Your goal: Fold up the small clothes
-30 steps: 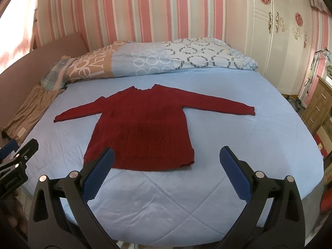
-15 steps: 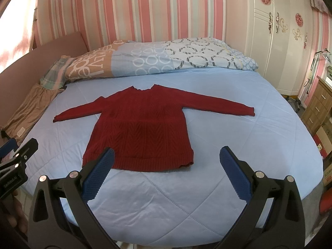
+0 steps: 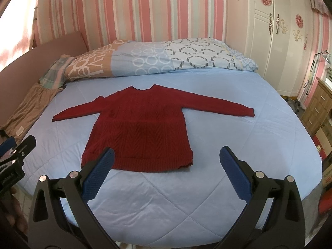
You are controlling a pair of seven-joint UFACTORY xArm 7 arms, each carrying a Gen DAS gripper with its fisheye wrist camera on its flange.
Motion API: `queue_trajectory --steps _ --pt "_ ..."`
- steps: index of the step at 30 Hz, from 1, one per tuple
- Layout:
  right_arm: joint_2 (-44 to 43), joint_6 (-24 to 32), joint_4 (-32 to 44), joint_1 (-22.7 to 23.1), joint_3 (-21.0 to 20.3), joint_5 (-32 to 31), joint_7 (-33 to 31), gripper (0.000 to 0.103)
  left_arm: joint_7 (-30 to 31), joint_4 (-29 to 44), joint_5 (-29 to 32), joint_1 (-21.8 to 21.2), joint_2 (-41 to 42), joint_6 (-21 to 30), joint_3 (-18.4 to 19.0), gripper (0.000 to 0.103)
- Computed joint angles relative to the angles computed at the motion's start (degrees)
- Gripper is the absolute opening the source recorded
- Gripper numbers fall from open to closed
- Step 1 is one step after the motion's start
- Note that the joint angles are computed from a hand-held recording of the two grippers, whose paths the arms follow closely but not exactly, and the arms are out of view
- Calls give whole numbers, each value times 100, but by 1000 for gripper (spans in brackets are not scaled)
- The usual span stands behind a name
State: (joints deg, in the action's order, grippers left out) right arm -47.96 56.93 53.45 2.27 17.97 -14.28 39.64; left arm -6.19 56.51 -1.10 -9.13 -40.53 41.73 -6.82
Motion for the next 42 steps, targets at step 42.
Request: queue_trajectory --steps 42 --pt "3777 -2839 969 -1197 -2137 -240 -2890 100 -1253 5602 2177 -1258 6585 139 368 102"
